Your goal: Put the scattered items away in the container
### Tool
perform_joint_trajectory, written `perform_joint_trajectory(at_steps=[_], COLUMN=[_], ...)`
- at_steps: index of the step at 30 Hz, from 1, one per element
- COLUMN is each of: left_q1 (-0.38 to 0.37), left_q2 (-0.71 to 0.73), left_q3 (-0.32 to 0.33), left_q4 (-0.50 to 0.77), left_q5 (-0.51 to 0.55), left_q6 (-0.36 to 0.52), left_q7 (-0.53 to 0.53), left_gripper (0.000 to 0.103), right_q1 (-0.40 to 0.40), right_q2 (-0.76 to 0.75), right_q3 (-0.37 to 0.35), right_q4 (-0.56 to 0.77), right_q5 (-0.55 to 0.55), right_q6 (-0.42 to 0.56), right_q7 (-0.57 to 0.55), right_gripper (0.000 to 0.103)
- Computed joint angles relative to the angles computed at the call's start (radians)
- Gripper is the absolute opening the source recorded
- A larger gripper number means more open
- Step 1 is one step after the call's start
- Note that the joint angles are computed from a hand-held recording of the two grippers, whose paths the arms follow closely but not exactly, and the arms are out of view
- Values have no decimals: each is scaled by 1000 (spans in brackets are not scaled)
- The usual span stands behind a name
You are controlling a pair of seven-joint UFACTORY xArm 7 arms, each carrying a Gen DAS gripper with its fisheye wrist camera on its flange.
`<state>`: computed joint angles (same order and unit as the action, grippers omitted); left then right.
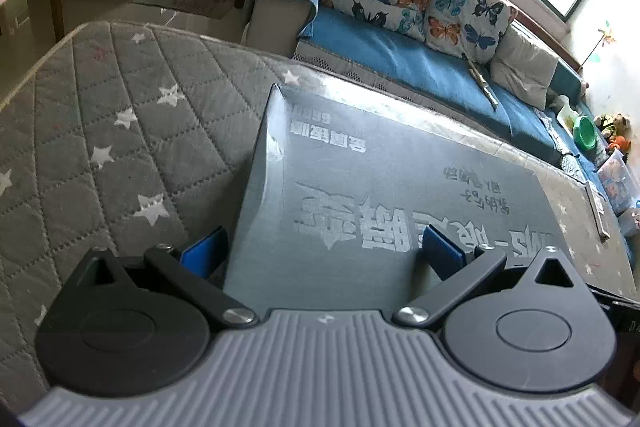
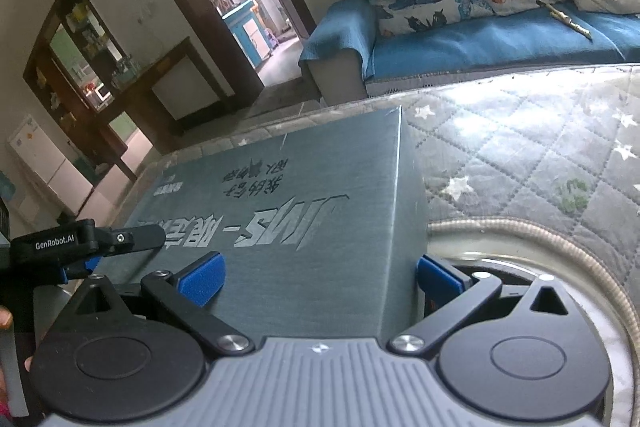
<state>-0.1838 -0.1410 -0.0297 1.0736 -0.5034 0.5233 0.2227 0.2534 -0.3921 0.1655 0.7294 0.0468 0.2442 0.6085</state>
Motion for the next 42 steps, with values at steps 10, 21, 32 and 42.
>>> perform_joint_trajectory(at_steps=[10,21,32,42], left_q1=[-5,-20,-32,-34], left_q2=[-63,-189,-378,-576], left_q3=[8,24,32,20], left_q4=[5,-34,-149,-265], left_q5=[13,60,129,207], left_q6=[14,54,102,173], left_q7=[-19,-73,-130,-198], left_gripper=[103,103,103,103], right_q1=[-23,-28,-14,28], right_q2=[-50,-149,-290,-432], right_q3=[26,54,106,141], right_q4=[16,31,-4,-61], right_q5=[-34,-63,-78,-68], right_q6=[13,88,178,267], right_q7=[17,49,110,159], right_gripper=[103,103,103,103])
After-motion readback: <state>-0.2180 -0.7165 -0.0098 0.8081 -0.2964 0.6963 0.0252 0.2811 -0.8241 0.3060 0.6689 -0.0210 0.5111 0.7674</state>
